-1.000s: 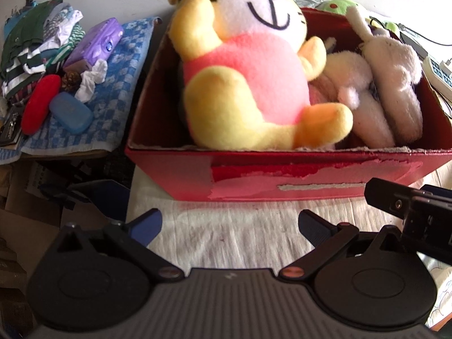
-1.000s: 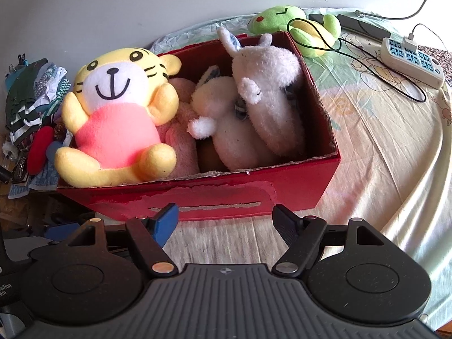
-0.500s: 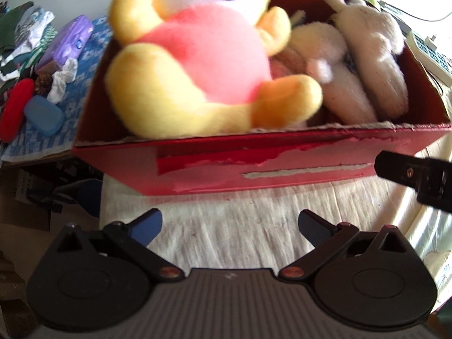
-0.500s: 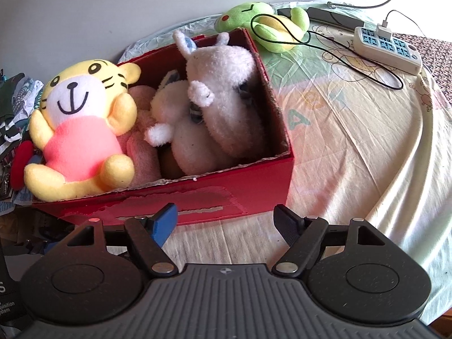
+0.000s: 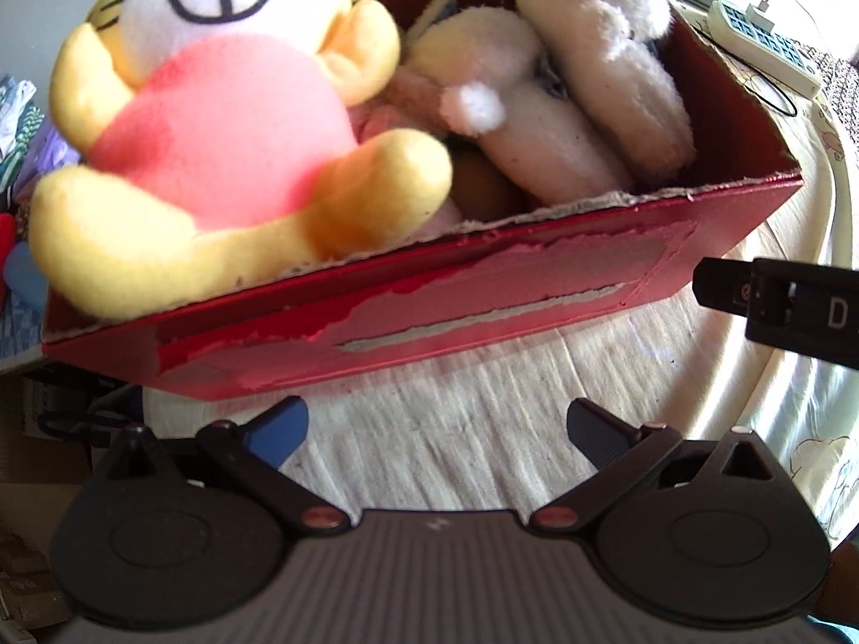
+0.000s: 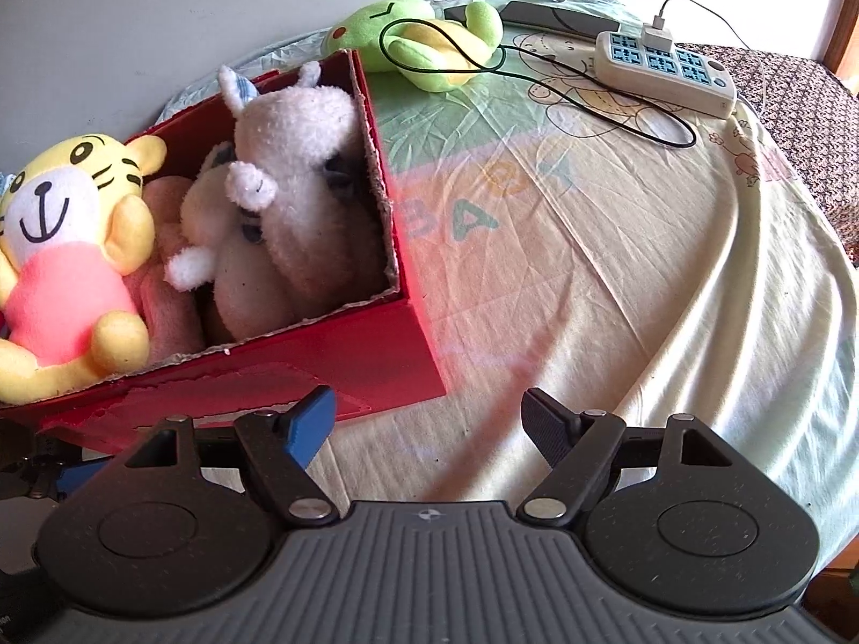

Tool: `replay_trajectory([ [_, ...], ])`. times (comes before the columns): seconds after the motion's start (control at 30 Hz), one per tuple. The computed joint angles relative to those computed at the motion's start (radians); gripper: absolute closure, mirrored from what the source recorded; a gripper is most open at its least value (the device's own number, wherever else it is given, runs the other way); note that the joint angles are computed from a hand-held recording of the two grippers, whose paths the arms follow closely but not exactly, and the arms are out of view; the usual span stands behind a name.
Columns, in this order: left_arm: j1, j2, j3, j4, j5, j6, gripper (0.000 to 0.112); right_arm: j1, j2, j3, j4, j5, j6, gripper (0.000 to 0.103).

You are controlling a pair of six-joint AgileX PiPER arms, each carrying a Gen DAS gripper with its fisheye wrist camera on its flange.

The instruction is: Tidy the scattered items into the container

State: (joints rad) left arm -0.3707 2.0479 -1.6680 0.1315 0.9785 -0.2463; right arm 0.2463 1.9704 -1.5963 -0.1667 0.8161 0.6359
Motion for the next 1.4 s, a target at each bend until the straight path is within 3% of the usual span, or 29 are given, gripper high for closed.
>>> replay_trajectory([
  [0.5, 0.044, -0.069, 0.088, 0.068, -0.009, -0.135, 0.010, 0.077, 0.062, -0.095, 0.087, 0.025, -0.173, 0.023],
  [0.93, 0.135, -0.122, 0.165, 0.090, -0.057, -0.158, 0.010, 0.142, 0.106, -0.191, 0.111, 0.041, -0.223, 0.022],
  [1.4, 0.133, -0.197, 0.190, 0.163, -0.083, -0.224, 0.010, 0.154, 0.074, -0.219, 0.119, 0.029, -0.231, 0.022],
])
